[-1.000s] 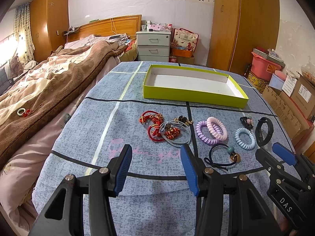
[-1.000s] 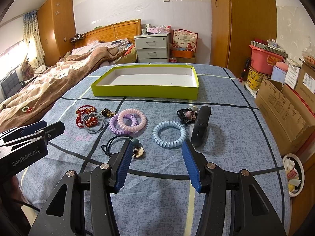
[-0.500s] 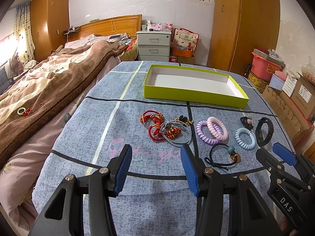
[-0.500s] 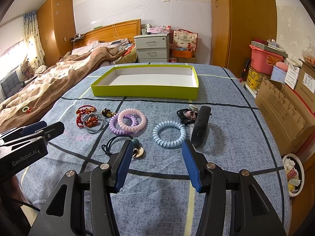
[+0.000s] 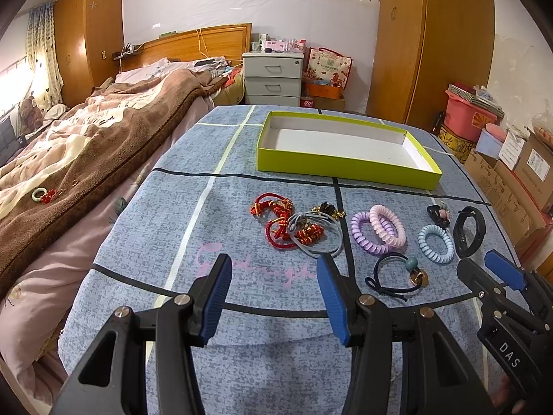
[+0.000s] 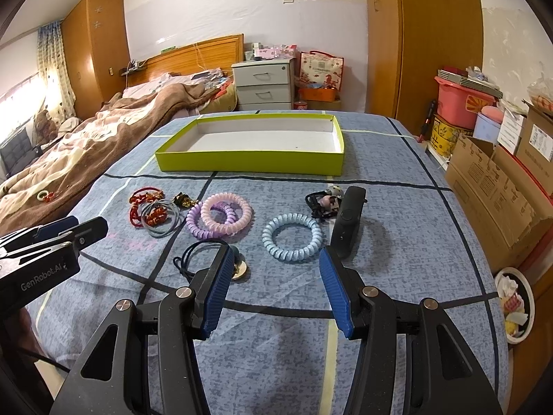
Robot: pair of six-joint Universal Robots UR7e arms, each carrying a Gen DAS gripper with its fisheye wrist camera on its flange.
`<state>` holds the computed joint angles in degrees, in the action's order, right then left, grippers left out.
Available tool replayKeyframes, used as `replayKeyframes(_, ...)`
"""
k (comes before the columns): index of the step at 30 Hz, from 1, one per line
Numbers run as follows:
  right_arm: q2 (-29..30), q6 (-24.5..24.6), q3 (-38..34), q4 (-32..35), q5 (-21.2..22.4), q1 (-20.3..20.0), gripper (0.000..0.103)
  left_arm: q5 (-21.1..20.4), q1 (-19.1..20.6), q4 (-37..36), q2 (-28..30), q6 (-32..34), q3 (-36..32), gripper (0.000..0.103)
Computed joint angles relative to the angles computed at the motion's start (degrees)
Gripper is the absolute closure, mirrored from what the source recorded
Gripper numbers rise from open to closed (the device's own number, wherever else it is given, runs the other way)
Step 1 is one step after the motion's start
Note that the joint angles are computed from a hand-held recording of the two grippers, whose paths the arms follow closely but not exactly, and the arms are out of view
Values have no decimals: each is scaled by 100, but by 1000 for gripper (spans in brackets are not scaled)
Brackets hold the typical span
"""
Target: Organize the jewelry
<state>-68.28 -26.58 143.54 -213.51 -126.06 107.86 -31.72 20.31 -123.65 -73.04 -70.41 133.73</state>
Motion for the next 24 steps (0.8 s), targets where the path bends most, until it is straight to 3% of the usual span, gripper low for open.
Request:
replayKeyframes(9,-197,-31,28,-42,186,-176,51,-85,197,-396,-32,408,30,50)
replayKeyframes(16,-427,42,-20,-101,89,-550,51,-430,519,-1986,-148,1734,334,50)
replayKeyframes(24,-460,281,-370,653,335,-738,51,-793,904,-2681,-202,2265,376,50)
